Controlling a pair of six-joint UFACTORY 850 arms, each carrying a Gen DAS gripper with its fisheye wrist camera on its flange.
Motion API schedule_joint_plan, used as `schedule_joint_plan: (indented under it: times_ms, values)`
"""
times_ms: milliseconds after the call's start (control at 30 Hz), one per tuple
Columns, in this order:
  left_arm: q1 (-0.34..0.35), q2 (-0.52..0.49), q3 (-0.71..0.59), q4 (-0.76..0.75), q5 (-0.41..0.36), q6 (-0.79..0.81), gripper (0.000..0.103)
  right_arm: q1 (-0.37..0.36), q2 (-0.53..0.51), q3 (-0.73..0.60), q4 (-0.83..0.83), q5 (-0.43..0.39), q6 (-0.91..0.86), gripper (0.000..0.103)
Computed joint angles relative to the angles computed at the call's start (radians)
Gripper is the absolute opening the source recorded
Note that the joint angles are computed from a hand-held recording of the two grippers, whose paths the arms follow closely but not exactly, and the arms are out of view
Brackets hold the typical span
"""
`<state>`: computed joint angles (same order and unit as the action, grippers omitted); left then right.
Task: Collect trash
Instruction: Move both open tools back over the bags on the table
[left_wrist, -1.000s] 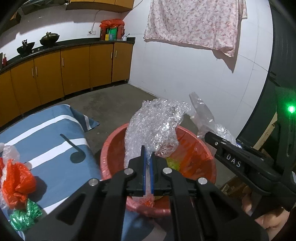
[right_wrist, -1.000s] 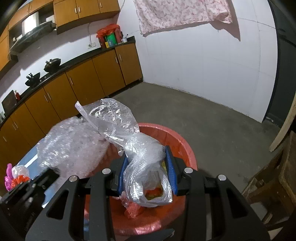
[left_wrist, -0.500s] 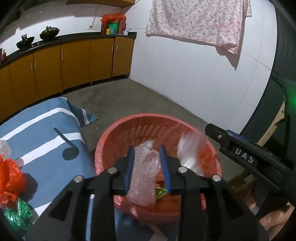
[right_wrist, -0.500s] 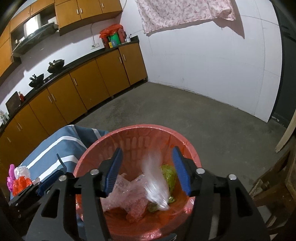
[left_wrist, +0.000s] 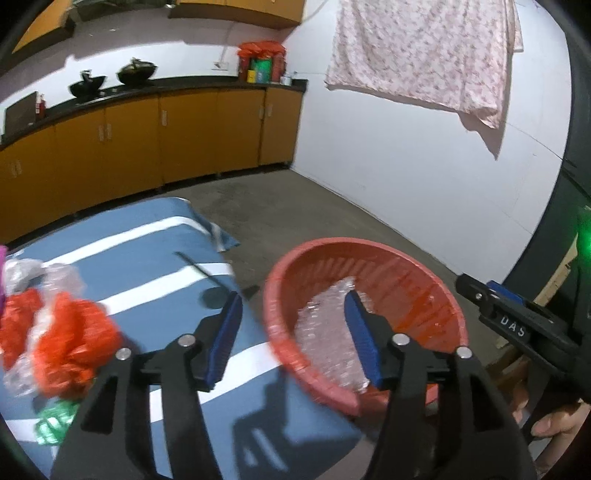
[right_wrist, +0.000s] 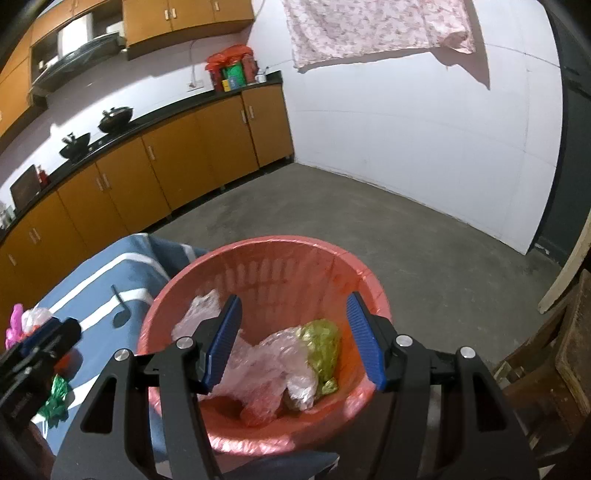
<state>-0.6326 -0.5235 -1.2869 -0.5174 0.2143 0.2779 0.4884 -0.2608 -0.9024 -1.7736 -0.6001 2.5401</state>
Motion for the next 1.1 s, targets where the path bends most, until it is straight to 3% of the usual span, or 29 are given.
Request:
schedule_joint_plan:
  times_ms: [233, 567, 700, 833, 900, 1100]
  values:
    - [0.029, 0.155, 0.210, -0.172, 0.140, 0.155, 0.070, 0.076, -0.020, -0.034, -0.020, 0.010, -0.036, 0.061]
    - [0.144, 0.329, 0.466, -0.446, 0.320, 0.349, 0.079, 0.209, -0.164, -0.211, -0.076, 0.136, -0.080, 0.066]
    - [0.217, 0.378, 0.536, -0.497, 0.337, 0.367, 0.080, 0.248, -0.243, -0.312, -0.059, 0.198, -0.105, 0.066]
    - [0.278, 0.419, 0.589, -0.508, 0.350, 0.360, 0.080, 0.288, -0.323, -0.424, 0.060, 0.210, -0.247, 0.066]
    - [0.300, 0.433, 0.608, -0.497, 0.353, 0.347, 0.080, 0.299, -0.353, -0.469, 0.130, 0.205, -0.325, 0.067]
    - [0.358, 0.468, 0.655, -0.428, 0.336, 0.274, 0.081, 0.328, -0.426, -0.571, 0.289, 0.136, -0.458, 0.082]
